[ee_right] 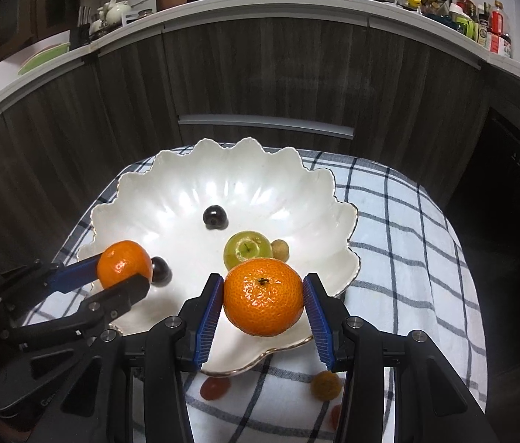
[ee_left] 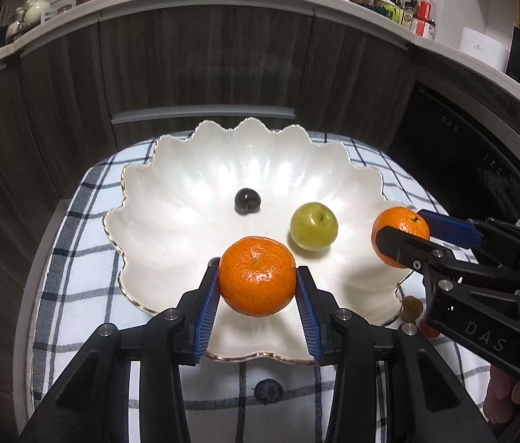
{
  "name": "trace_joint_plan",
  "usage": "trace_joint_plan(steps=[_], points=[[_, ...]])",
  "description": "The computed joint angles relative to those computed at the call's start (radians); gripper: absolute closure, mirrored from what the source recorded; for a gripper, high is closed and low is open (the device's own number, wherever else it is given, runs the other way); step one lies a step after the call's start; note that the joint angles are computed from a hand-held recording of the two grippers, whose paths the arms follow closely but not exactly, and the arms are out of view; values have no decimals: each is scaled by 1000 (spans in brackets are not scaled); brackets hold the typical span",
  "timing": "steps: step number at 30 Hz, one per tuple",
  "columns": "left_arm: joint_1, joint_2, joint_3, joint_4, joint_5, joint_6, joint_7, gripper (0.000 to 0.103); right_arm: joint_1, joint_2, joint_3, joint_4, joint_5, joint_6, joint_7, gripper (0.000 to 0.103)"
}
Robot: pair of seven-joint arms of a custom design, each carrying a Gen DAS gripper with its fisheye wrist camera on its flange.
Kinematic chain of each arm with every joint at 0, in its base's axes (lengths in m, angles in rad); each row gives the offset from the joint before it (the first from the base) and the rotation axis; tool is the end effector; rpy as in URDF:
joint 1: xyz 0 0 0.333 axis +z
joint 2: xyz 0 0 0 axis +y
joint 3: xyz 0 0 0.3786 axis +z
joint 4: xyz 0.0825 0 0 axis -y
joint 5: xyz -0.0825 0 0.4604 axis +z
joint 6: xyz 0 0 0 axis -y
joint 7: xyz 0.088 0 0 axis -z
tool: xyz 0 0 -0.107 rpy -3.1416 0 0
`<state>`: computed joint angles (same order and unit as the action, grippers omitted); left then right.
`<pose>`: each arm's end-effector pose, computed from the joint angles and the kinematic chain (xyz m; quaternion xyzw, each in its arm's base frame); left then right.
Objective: Organize fruits
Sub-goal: 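Open both tools to drop the tangerines into the bowl, then withdraw both tools from the bowl back toward the remaining fruits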
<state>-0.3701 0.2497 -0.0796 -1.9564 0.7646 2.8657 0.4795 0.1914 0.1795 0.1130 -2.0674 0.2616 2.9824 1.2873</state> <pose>0.6324 -0.3438 0.4309 -0.6513 0.6648 -0.3005 0.2087 0.6694 0.1877 0.4453 -0.7595 0.5394 -0.1957 0.3065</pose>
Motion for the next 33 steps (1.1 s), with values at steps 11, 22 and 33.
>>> trace_joint_plan(steps=[11, 22, 33], points=[[-27, -21, 25, -2, 147, -42, -117, 30, -2, 2, -6, -2, -12, -12, 27, 45], [9, -47, -12, -21, 218, -99, -223, 11, 28, -18, -56, -35, -142, 52, 171, 23], [36, -77, -46, -39, 249, -119, -255, 11, 27, -48, -65, -63, -210, 83, 246, 20]])
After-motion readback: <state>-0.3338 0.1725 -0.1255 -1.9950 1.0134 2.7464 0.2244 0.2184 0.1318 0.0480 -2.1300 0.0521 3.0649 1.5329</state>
